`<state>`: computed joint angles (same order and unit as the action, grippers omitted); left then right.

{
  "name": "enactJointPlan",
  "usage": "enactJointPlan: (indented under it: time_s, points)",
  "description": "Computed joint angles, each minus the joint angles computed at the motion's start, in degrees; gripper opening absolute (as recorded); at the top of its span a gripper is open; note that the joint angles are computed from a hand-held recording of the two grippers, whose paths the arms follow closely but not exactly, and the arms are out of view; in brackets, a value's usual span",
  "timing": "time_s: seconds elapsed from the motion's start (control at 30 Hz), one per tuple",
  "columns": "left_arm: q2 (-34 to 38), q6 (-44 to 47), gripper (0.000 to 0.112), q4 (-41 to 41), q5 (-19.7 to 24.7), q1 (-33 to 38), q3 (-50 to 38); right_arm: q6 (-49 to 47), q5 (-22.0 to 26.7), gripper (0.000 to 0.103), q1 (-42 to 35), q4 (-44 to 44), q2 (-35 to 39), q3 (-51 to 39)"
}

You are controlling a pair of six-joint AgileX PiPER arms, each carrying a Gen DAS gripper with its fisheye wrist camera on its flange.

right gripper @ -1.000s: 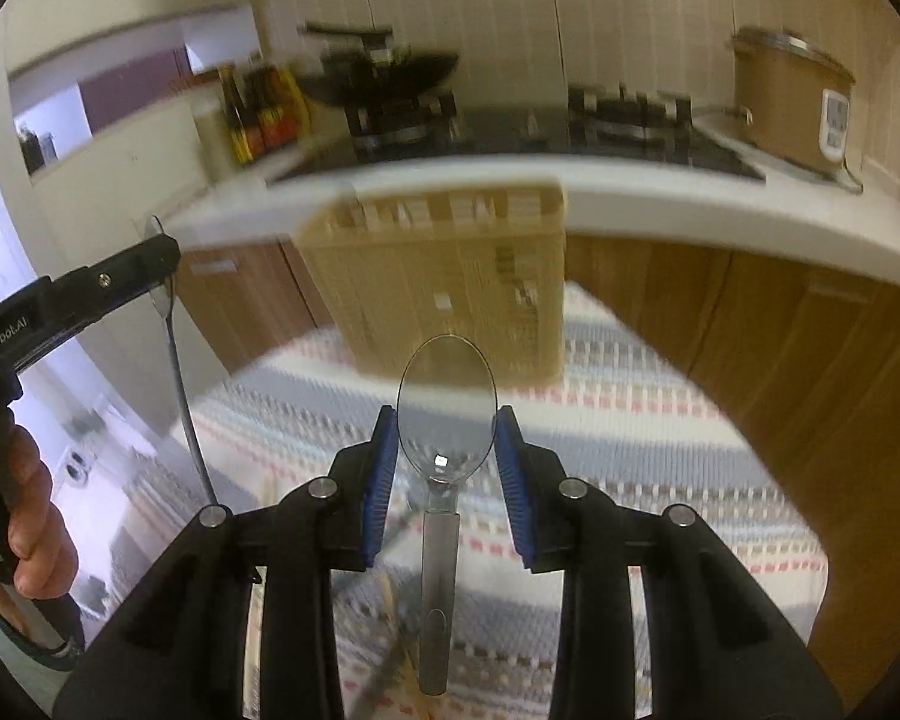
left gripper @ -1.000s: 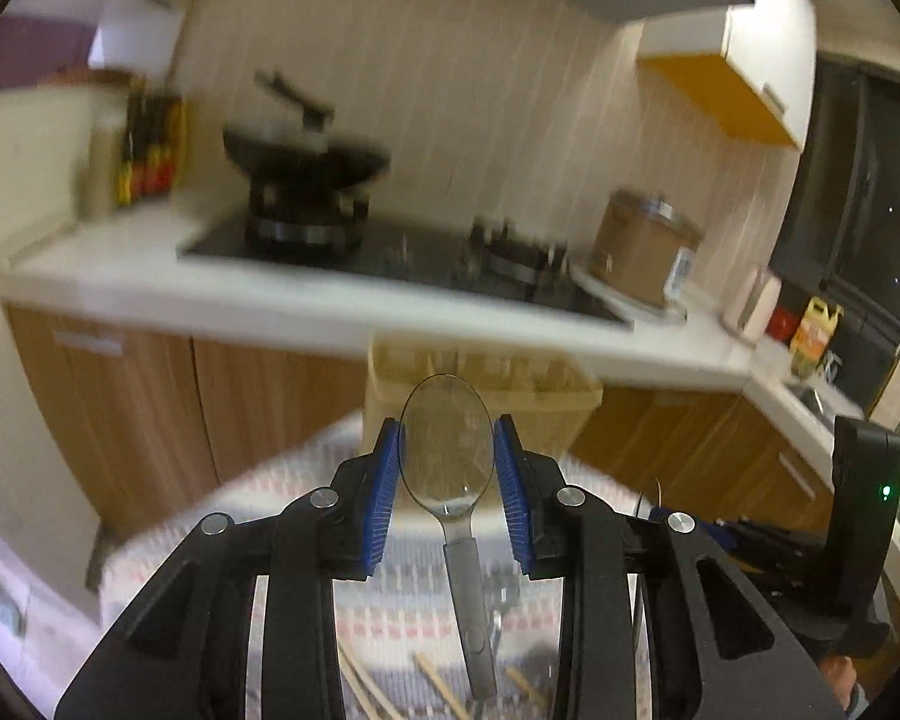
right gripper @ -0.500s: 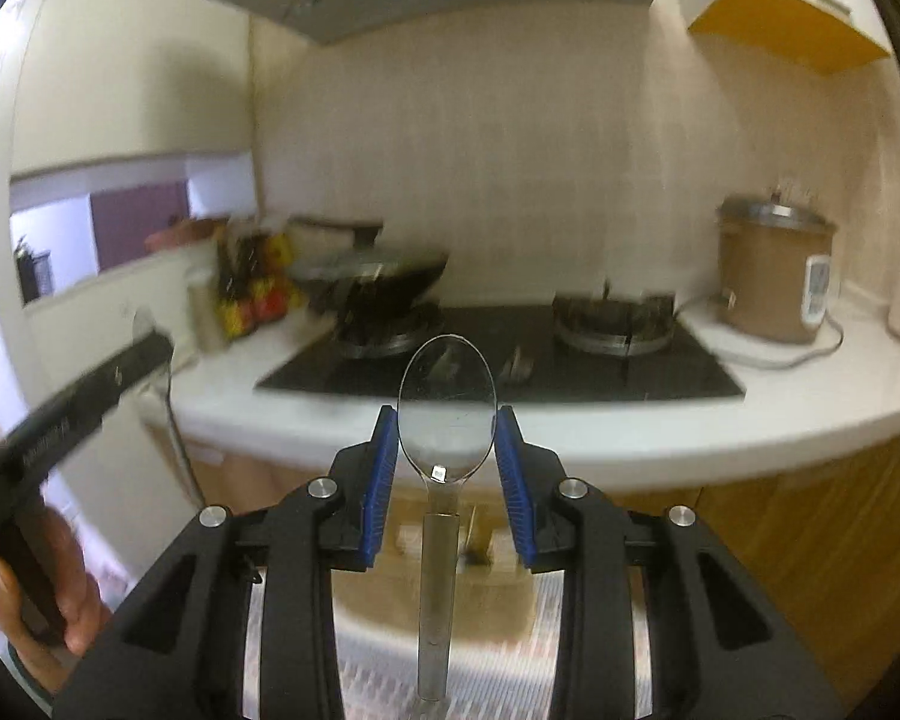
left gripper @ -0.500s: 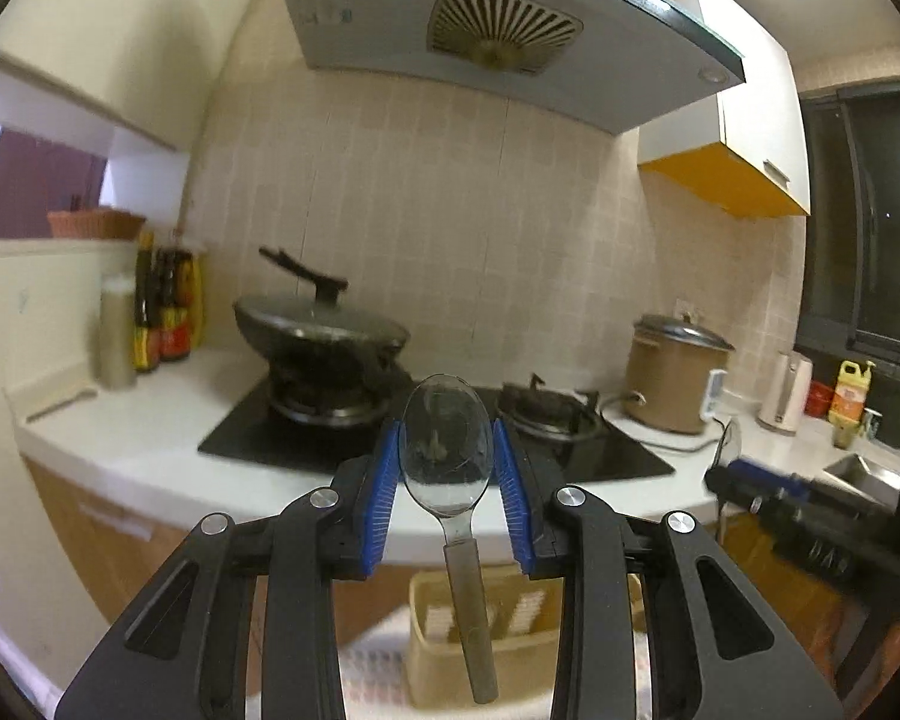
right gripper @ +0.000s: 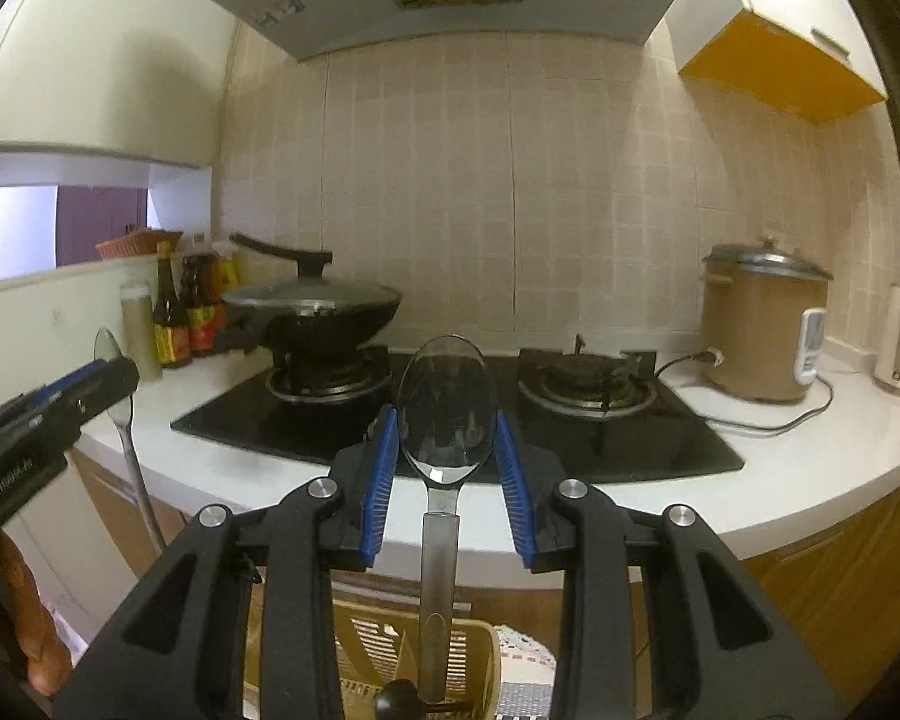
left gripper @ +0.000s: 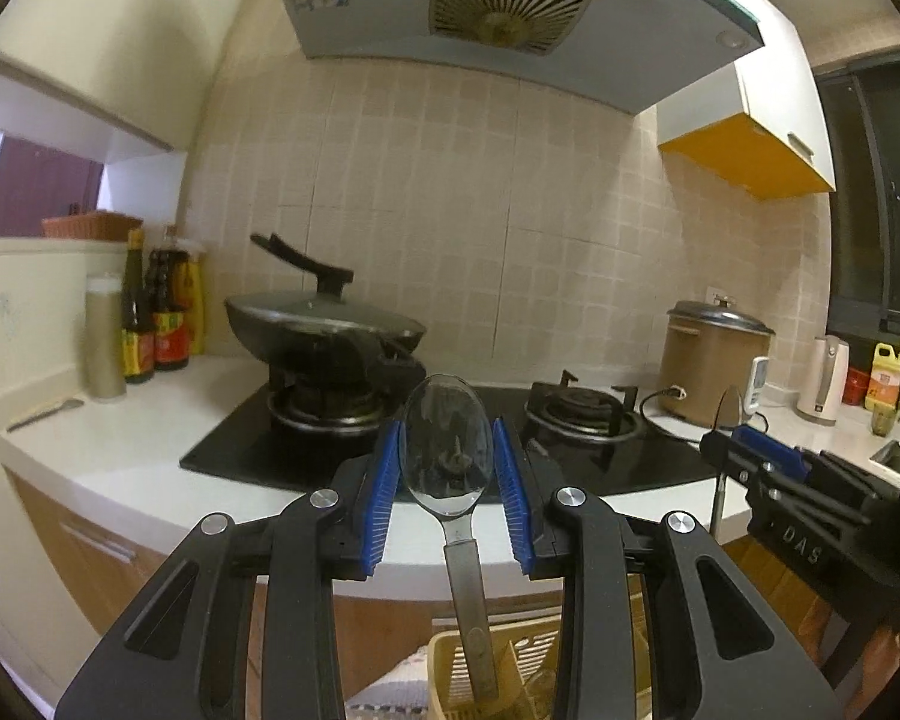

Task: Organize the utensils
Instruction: 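Lift and carry both held spoons over the beige basket with both grippers, then open both grippers to drop the spoons into the basket, then grasp a clear spoon with the left gripper while the right gripper grasps another clear spoon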

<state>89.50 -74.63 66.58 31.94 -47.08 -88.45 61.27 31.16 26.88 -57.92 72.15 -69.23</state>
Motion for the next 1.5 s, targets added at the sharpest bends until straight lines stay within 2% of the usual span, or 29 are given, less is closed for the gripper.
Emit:
enactJointPlan:
  time_s: [0.13, 0.37, 0.53, 0.63, 0.7, 0.77, 0.9, 1.1, 1.17, 1.27, 1.43, 1.5]
  points:
    - [0.8, -1.6, 0.03, 0.5, -1.3, 0.7, 1.6, 4.0, -1.1, 0.03, -0.5, -4.3, 0.4, 2.8]
    - [0.9, -3.1, 0.03, 0.7, -2.4, 1.0, 4.0, 3.9, -4.7, 0.03, -2.7, -2.1, -0.4, 6.0]
    - [0.0, 0.2, 0.031, -3.0, -3.0, 1.2, 5.3, 2.3, -4.0, 0.03, -2.0, 0.8, -1.8, 7.4]
    - [-1.1, 2.0, 0.034, -4.7, -2.6, 0.9, 5.9, -4.0, -3.5, 0.031, -2.0, 7.6, -2.7, 7.2]
    - [-2.0, 3.1, 0.044, -5.7, -1.9, 0.6, 6.2, -9.8, -3.9, 0.041, -2.5, 14.0, -3.6, 7.1]
    - [-2.8, 3.4, 0.044, -5.6, -0.7, -0.2, 6.6, -11.4, -3.5, 0.044, -2.2, 16.5, -4.8, 7.5]
    - [-5.4, 9.6, 0.044, -13.6, -0.1, 0.1, 7.1, -17.0, 0.0, 0.048, -1.0, 23.7, -7.4, 7.3]
    - [-11.2, 26.1, 0.044, -35.1, -1.1, 3.2, 8.9, -20.5, 10.4, 0.048, 1.8, 30.9, -10.8, 4.3]
    - [-12.5, 30.2, 0.044, -39.9, -0.1, 3.2, 9.0, -23.5, 13.8, 0.048, 1.2, 36.6, -11.9, 3.1]
    - [-13.7, 36.7, 0.044, -46.2, 4.0, 2.2, 7.8, -25.8, 19.1, 0.048, 0.6, 42.5, -13.2, 1.9]
    - [-14.2, 38.8, 0.044, -47.2, 12.7, -2.2, 6.6, -31.4, 26.7, 0.048, -3.3, 54.6, -14.7, 2.7]
    - [-14.1, 40.8, 0.045, -49.6, 14.5, -2.6, 6.6, -34.9, 29.5, 0.048, -5.9, 61.0, -15.1, 4.6]
